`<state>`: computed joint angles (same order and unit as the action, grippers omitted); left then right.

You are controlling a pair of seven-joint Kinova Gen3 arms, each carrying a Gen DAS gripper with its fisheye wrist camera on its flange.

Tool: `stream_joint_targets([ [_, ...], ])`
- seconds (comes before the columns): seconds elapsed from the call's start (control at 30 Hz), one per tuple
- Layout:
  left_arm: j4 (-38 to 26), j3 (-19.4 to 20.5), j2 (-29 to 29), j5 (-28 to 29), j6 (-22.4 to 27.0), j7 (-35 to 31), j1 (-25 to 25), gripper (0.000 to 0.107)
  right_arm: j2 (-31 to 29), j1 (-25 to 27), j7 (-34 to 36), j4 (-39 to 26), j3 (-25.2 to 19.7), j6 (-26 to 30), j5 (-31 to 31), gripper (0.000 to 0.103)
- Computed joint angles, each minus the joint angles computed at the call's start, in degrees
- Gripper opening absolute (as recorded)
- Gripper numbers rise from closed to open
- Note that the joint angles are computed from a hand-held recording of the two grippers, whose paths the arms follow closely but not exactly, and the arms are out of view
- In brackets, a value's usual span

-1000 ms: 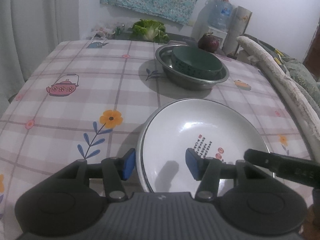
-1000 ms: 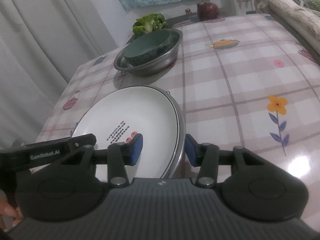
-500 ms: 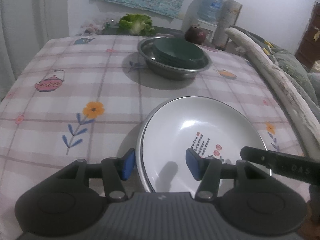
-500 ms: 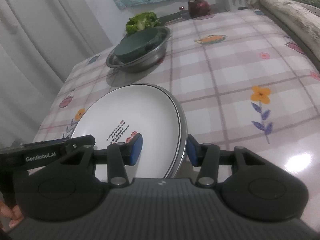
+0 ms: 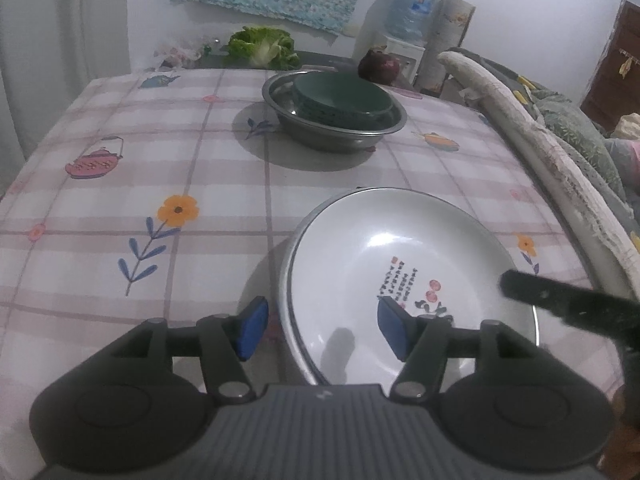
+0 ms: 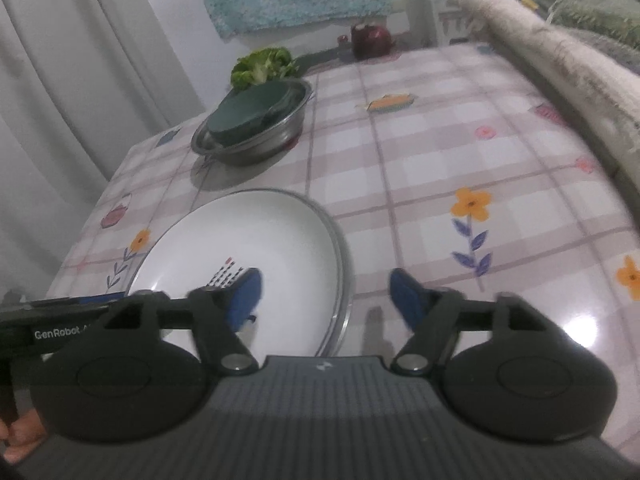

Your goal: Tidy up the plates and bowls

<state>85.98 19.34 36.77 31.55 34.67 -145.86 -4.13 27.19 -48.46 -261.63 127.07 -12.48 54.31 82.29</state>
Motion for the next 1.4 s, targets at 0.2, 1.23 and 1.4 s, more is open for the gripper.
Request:
stream_joint_targets([
  [0.2, 1.83, -0.82, -1.82, -0.54, -2.55, 0.64, 0.73, 0.073, -1.11, -2.8, 5.07, -0.74, -0.13, 4.57, -6.67, 0.095],
  [1.23, 2.91, -2.84, -4.64, -7.91, -6.42, 10.09, 2.36, 0.079, 2.75, -11.32, 37.22, -16.26, 3.98, 29.16, -25.89, 0.102],
  [1.4, 2.19, -3.35, -4.16, -8.99, -6.24, 11.51, 2.96, 0.081, 0.24, -11.37, 31.51, -12.27, 3.29, 25.21, -22.75, 0.102],
])
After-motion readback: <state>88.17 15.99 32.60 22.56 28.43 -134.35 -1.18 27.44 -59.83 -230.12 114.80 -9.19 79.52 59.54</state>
